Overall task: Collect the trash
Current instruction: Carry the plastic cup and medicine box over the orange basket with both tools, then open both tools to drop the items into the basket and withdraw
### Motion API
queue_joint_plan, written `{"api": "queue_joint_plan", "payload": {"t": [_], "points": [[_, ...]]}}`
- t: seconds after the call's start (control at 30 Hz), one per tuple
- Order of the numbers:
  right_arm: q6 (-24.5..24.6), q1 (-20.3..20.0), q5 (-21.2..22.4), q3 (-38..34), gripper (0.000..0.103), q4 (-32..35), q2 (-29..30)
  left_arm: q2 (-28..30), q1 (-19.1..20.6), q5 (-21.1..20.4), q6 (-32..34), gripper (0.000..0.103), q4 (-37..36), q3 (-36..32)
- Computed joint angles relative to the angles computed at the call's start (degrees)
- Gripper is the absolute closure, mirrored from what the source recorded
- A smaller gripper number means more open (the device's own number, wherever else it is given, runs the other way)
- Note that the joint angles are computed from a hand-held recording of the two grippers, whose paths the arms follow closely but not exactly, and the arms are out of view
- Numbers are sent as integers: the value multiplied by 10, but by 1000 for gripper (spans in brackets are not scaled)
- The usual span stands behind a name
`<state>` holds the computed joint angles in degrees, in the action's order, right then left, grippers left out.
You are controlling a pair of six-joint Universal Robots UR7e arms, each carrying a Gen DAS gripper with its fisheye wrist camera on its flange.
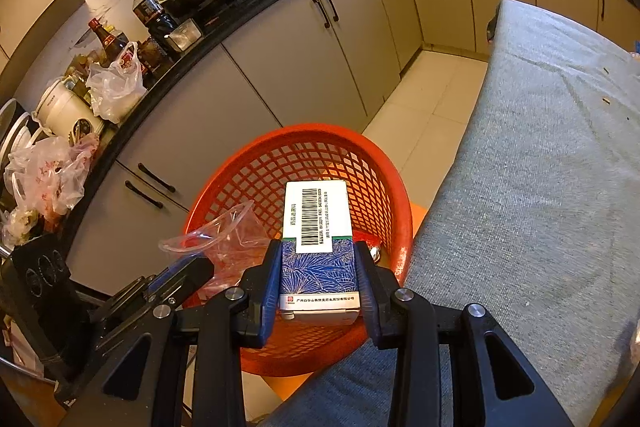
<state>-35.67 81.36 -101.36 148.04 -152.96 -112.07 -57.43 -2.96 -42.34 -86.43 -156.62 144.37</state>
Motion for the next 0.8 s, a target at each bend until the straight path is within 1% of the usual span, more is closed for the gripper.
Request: {"api": "queue_joint_plan", "payload": {"t": [0.23, 0.4, 0.43, 0.47, 0.53, 0.73, 0.8], "points": [[1, 0, -1, -1, 64, 3, 0, 1, 2, 2, 2, 89, -2, -1], [-1, -3, 3, -1, 61, 7, -7, 2, 3, -1, 1, 88, -2, 0], [-1, -3, 4, -1, 61, 10, -9, 2, 3, -2, 2, 85, -4, 0], [-2, -4, 6, -1, 61, 13, -12, 1, 3, -1, 0, 78, -3, 0], [-3, -4, 7, 0, 61, 16, -18, 0, 0, 2, -7, 70, 6, 0], [-6, -10, 19, 0, 61, 40, -46, -4, -8, 5, -22, 69, 21, -3], [-21, -18, 24, 5, 60, 46, -67, -5, -17, 11, -34, 67, 43, -8]]}}
